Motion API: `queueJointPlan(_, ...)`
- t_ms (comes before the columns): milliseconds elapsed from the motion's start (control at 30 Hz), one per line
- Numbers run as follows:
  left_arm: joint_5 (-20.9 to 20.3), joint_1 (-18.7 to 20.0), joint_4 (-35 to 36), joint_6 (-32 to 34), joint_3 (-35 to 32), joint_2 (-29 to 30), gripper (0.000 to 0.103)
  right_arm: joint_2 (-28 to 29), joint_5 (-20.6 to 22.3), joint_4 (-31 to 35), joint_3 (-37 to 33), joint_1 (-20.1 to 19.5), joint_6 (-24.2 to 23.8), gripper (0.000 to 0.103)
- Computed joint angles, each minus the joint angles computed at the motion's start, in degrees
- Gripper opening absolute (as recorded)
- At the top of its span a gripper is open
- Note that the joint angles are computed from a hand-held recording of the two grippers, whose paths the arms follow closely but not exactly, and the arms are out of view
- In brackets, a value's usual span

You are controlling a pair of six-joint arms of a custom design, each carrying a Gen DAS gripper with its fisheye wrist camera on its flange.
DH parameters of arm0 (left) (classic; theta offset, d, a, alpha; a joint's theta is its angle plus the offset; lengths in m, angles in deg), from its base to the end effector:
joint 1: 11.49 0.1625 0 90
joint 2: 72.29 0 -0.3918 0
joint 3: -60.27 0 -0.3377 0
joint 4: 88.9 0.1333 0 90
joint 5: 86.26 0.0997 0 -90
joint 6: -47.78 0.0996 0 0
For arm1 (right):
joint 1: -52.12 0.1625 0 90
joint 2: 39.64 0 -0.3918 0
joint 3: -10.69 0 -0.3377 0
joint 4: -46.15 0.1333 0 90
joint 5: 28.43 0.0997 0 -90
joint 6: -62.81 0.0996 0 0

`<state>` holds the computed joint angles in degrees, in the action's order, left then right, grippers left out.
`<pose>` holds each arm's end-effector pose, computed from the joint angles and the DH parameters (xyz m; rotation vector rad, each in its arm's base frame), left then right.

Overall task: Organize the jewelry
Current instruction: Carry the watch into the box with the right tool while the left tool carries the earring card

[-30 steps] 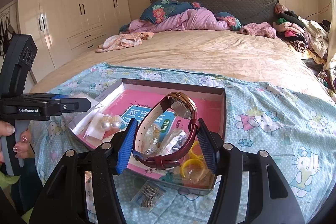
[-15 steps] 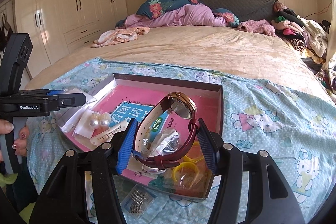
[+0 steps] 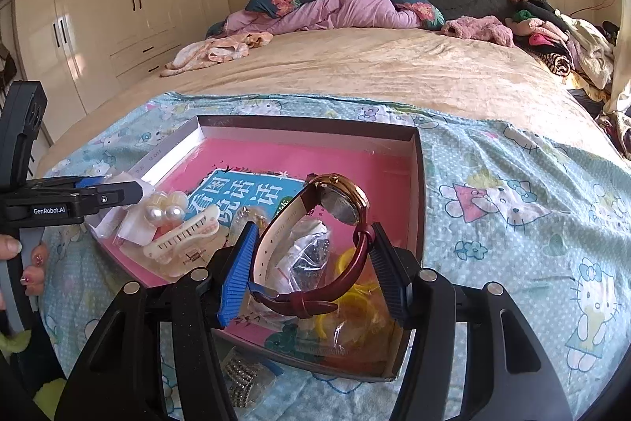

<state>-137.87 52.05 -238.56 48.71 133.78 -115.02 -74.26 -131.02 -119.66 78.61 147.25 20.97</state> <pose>-0.1385 -0.7163 0.2353 0.3710 2.4614 -0.8133 0.1777 -0.7309 0.1954 0.9248 -2.4058 0.8612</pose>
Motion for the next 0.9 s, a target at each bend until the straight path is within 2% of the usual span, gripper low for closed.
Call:
queueJointPlan(667,-0.6,0.6,0.4,-0.4,0.2,0.5,0.057,0.6,-1.3,-0.4,0.0,-0.9,2.5,0.059)
queueJointPlan(800,-0.8,0.5,0.9,-0.7,0.0,0.5,0.057,0.0,-1.2,-0.8,0.7,-0.8,3.1,0.073)
queueJointPlan(900,-0.8,0.4,1.4,-0.7,-0.5,0.7,0.057,-0.6,-0.8,-1.4,1.5,-0.8,3.5,0.078)
